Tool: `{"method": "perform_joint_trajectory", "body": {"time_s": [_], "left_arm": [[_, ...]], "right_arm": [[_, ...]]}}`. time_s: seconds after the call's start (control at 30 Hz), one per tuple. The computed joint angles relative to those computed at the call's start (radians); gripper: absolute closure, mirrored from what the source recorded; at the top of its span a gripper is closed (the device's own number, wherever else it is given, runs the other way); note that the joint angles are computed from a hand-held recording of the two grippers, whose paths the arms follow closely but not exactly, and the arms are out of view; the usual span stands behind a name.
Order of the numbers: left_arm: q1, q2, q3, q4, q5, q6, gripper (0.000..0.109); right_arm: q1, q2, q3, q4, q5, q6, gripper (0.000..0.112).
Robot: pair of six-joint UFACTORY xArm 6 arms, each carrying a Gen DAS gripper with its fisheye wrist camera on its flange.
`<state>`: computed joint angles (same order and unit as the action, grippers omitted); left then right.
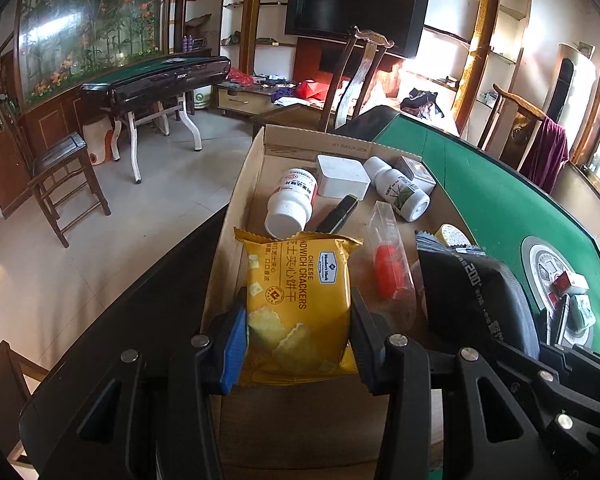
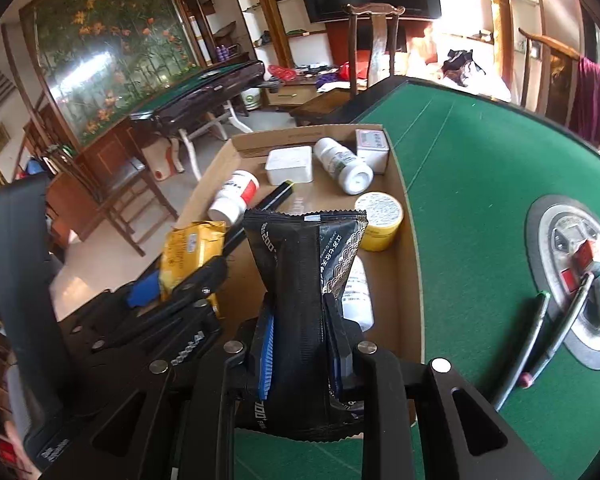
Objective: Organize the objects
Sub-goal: 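Lower and release the cracker pack with the left gripper while the right gripper releases the pouch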
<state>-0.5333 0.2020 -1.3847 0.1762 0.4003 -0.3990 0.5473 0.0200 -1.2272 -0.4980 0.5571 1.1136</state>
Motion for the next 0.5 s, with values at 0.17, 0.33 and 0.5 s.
{"method": "perform_joint_trajectory", "body": {"time_s": [0.17, 0.33, 0.5], "left_arm": [[0.008, -0.003, 0.001, -0.012, -0.001, -0.001, 0.064], [0.01, -0.005, 0.002, 0.003, 0.001, -0.001, 0.064], [0.009, -0.003, -0.001, 0.027, 0.005, -0.015, 0.064]], "right_arm": [[-0.024, -0.014, 0.067, 0.244, -0.122, -0.145, 0.089], [-0.031, 0.015, 0.04, 0.27, -0.096, -0.164, 0.089], [-0.024, 0.056, -0.024, 0.113, -0.01, -0.054, 0.089]]}}
